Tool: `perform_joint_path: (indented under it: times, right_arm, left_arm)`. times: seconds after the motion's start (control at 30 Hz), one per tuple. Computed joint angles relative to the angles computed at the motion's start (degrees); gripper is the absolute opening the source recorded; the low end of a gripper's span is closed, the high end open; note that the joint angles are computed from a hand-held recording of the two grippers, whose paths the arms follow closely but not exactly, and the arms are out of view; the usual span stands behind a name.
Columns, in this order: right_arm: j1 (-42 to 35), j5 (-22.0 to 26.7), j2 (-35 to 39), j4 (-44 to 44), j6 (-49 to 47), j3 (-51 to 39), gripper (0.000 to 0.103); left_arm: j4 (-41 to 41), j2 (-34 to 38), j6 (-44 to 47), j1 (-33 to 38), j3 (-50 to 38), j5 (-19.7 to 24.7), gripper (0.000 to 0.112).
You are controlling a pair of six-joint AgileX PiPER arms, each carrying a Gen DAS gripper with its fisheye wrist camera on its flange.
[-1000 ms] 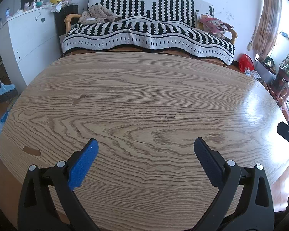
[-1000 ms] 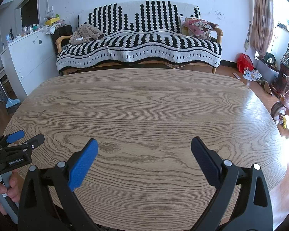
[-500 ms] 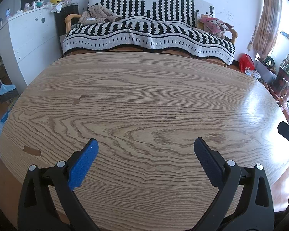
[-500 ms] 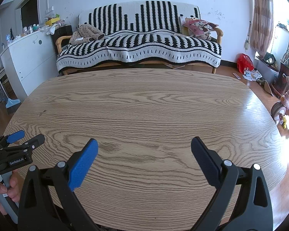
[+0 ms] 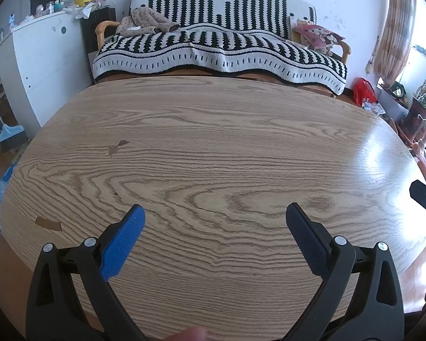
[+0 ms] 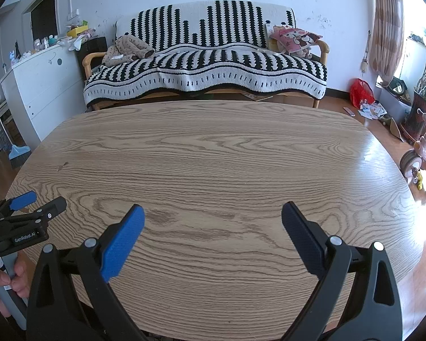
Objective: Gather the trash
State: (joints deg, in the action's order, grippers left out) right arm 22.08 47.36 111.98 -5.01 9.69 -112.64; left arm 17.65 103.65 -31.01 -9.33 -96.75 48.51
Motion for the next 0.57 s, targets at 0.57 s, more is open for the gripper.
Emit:
perform_joint_path:
  times: [0.57]
  right_arm:
    - [0.4,0.6,-0.1,0.0,0.4,-0.4,0.094]
  left_arm:
    - [0.4,0.0,-0.2,0.0,-0.5,0.5,0.096]
